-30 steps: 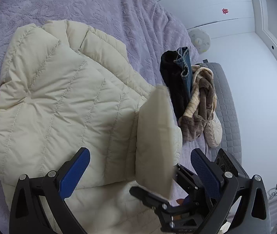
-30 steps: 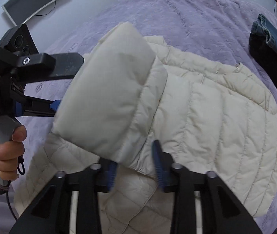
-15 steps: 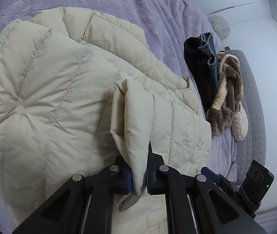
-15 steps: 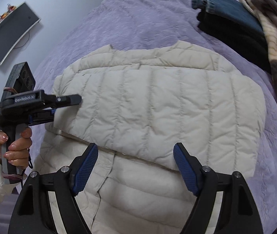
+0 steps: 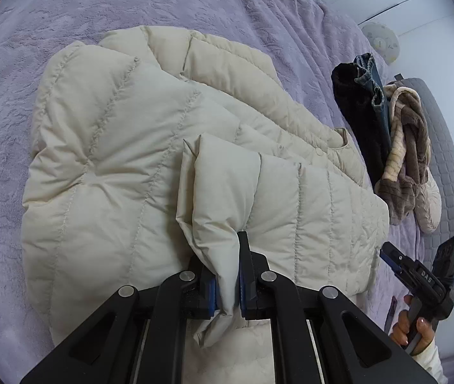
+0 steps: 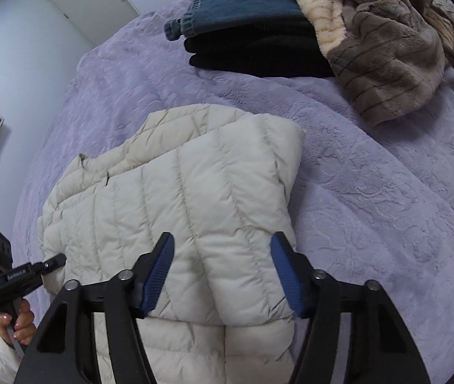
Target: Fold large clothes
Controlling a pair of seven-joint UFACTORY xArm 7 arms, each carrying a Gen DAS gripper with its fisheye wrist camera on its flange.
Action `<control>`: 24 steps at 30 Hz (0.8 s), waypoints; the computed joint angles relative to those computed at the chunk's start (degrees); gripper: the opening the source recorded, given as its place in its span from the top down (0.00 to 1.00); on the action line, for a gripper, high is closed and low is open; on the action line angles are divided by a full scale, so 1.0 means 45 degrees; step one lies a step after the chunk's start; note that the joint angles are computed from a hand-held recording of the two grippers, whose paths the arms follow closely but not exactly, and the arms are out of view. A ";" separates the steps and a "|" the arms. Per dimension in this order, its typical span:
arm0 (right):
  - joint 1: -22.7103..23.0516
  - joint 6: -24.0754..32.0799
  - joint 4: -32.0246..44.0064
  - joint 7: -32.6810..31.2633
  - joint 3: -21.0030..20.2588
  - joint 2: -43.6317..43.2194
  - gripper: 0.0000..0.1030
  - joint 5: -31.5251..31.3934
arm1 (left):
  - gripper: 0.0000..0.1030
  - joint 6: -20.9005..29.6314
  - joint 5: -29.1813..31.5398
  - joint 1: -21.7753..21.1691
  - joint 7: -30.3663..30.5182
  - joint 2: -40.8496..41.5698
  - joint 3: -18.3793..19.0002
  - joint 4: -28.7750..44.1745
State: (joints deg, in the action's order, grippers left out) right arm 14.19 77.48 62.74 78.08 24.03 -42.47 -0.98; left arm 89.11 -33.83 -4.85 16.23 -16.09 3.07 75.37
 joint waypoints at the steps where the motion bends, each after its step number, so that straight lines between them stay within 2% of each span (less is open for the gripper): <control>1: -0.0019 0.0210 -0.0037 -0.0135 -0.0152 0.0067 0.70 -0.0018 | 0.89 -0.0086 0.0088 -0.0044 -0.0028 -0.0064 -0.0111 -0.0075; 3: -0.0164 0.0551 -0.0276 -0.0155 -0.0373 -0.0043 0.77 -0.0130 | 0.89 -0.0323 0.0262 -0.0159 -0.0105 -0.0185 -0.0308 -0.0216; 7: -0.0532 -0.0119 -0.1688 0.0474 -0.1139 -0.1629 0.76 0.0139 | 0.89 -0.0514 0.0405 -0.0272 -0.0126 -0.0188 -0.0285 -0.0332; 8: -0.0592 -0.0372 -0.2041 0.0622 -0.1294 -0.2005 0.72 0.0344 | 0.89 -0.0479 0.0393 -0.0258 -0.0117 -0.0170 -0.0225 -0.0335; 9: -0.0599 -0.0843 -0.2530 0.0709 -0.1513 -0.2467 0.53 0.0595 | 0.89 -0.0461 0.0386 -0.0239 -0.0121 -0.0136 -0.0183 -0.0317; 10: -0.0564 -0.1502 -0.3080 0.0761 -0.1701 -0.2940 0.40 0.0891 | 0.89 -0.0432 0.0366 -0.0210 -0.0129 -0.0086 -0.0136 -0.0290; 13: -0.0286 -0.3662 -0.4790 0.0857 -0.2222 -0.3955 0.39 0.2130 | 0.89 -0.0407 0.0319 -0.0143 -0.0243 0.0055 -0.0104 -0.0199; 14: -0.0190 -0.4258 -0.5255 0.0885 -0.2334 -0.4105 0.40 0.2526 | 0.89 -0.0432 0.0360 -0.0130 -0.0254 0.0072 -0.0130 -0.0187; 15: -0.0125 -0.4812 -0.5598 0.0915 -0.2347 -0.4179 0.53 0.2823 | 0.89 -0.0450 0.0406 -0.0124 -0.0262 0.0092 -0.0156 -0.0170; 16: -0.0049 -0.5307 -0.5891 0.0863 -0.2396 -0.4221 0.76 0.3034 | 0.89 -0.0489 0.0477 -0.0134 -0.0328 0.0072 -0.0222 -0.0171; 19: -0.0155 -0.4777 -0.5462 0.0436 -0.2293 -0.3640 0.82 0.2638 | 0.89 -0.0798 0.0841 -0.0300 -0.0446 -0.0120 -0.0539 -0.0261; 22: -0.0223 -0.3775 -0.5159 -0.0074 -0.2396 -0.3288 0.82 0.2291 | 0.89 -0.1139 0.1164 -0.0613 -0.0449 -0.0303 -0.0836 -0.0392; 24: -0.0428 -0.3524 -0.5334 0.0117 -0.2412 -0.3609 0.82 0.2324 | 0.89 -0.1276 0.1287 -0.0770 -0.0433 -0.0351 -0.0886 -0.0459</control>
